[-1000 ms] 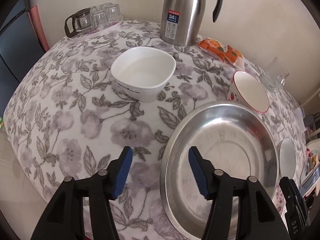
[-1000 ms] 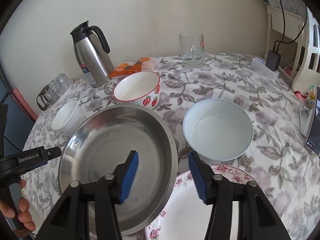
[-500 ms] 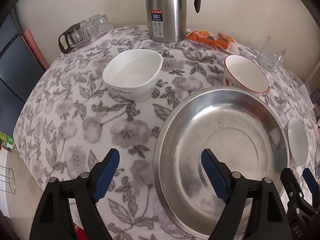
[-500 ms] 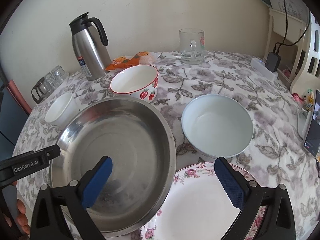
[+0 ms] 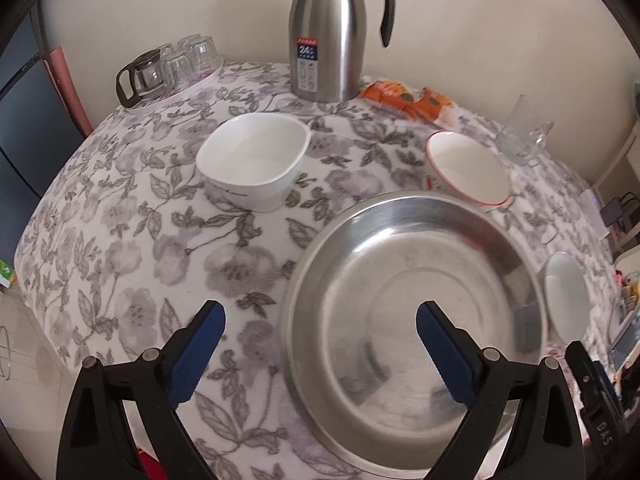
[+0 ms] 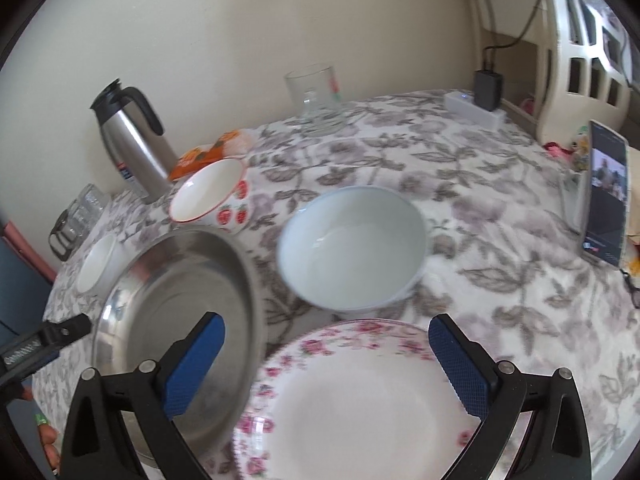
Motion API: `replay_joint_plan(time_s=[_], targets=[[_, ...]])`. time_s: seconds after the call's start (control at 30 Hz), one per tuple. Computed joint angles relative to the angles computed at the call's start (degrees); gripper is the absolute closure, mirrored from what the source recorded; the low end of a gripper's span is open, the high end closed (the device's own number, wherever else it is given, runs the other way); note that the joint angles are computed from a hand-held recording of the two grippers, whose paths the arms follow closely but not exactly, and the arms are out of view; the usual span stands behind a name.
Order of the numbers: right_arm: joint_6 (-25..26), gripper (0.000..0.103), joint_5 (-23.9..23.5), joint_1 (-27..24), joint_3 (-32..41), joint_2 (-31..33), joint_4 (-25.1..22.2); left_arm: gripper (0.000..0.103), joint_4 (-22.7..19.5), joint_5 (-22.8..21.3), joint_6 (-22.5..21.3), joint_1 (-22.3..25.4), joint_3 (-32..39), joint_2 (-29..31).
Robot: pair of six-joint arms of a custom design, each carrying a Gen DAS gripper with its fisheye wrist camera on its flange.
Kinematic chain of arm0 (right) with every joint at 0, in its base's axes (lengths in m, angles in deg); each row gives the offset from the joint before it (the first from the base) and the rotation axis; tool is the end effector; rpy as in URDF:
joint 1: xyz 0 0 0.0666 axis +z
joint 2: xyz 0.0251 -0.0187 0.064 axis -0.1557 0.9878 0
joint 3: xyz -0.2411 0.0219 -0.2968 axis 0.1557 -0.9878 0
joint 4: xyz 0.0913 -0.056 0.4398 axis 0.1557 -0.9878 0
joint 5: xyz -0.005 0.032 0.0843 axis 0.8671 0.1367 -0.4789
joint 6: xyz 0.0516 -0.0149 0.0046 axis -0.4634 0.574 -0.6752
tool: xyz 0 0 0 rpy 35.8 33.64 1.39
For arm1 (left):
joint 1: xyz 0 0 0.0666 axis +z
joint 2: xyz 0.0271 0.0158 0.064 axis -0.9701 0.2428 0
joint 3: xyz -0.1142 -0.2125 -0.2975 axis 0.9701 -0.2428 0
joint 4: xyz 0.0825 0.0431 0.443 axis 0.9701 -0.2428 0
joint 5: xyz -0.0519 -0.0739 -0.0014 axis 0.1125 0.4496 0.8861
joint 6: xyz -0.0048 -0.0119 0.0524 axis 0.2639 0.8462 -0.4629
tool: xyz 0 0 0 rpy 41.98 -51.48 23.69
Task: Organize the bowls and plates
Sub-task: 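Move both tools to the rim of the pink-rose plate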
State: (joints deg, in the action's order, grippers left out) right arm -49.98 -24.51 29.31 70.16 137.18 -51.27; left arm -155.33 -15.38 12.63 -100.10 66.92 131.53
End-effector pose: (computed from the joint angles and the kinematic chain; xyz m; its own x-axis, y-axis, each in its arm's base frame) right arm 0.3892 0.2946 0.5137 -0.8137 0.1771 -0.5537 0.0765 0.9768 0.2000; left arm 0.3894 -0.1629 0.5372 -0.8125 -0.3344 -0.4775 -0.3593 0.9323 -0.0416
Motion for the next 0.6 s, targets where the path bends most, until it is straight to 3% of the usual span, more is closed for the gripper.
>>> replay_joint_plan(time_s=[0.17, 0.33, 0.5, 0.6], targets=[[-0.39, 0.000, 1.97, -1.24, -2.37, -2.48, -1.54, 0.006, 2.88, 0.00, -0.17, -2.71, 0.37, -0.24], [-3.59, 0.000, -0.41, -3.91, -6.81, -6.57, -0.36, 0.006, 6.03, -0.31, -1.29, -6.54, 0.81, -0.21], [-4.57, 0.000, 0.80, -5.32, -9.24, -9.31, -1.98, 0.006, 9.77, 1.46, -2.44, -10.45, 1.10, -0.30], [-5.30, 0.000, 0.60, -6.19, -10.61, -10.90, -2.44, 0.006, 9.10, 1.24, -2.19, -13.05, 2.32, 0.69]])
